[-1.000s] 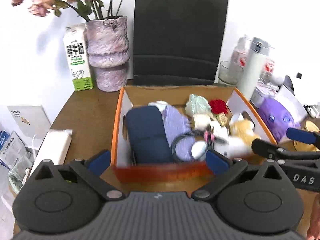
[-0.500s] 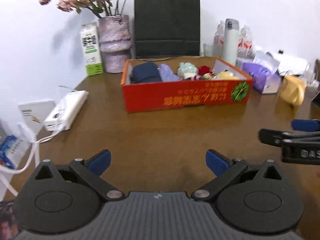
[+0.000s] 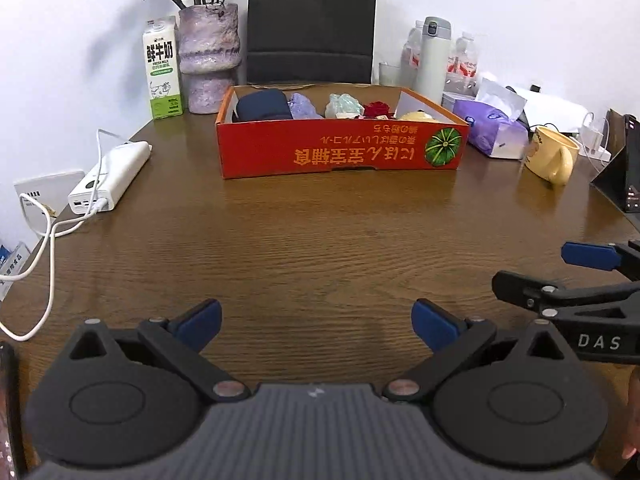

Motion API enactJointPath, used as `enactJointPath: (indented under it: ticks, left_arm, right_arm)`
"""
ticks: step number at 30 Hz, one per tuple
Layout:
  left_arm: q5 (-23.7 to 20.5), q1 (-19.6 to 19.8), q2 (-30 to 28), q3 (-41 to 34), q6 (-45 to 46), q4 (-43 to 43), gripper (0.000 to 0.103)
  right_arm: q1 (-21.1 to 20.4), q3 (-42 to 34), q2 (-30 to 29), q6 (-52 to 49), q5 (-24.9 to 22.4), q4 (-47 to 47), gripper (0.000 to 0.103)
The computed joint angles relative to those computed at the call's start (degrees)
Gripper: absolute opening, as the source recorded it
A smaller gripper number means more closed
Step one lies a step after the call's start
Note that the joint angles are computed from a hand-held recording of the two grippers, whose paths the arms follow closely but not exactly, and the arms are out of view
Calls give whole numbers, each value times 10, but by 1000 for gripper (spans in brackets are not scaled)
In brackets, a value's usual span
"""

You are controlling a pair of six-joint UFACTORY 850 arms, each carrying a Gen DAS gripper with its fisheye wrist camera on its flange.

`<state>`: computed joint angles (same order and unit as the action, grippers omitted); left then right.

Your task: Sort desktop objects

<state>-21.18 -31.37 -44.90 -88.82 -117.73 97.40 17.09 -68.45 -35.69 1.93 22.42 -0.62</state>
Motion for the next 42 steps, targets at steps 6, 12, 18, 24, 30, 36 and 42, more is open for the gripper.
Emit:
enactJointPath:
  ticks: [6,12,18,24,30,36,42]
  left_arm:
    - [-17,6,-41,-46,56,-69,103]
    - [-12,14,-66,-77,119,-129,103]
    - [-19,17,-76,-84,76,-87,103]
    - [-23,18,-75,-77,37,-46,103]
    - [-28,18,-78,-82,44,-58,103]
    - [-28,17,-78,-82,47,-59,103]
    - [-27,19,-76,-79,44,-56,103]
  right_arm:
    - [9,-23,-25,1,-4,24,91]
    - [18,-46,-43,-9,-18,53,94]
    - [23,-70,-63,-63,-15,110,103]
    - [17,-97,-79,-60,-59,126,103]
    - [21,-102,-82,-125,-68,165,103]
    - [18,-104,-84,-104,-70,142,103]
    - [14,-113,-89,-95,-75,131,103]
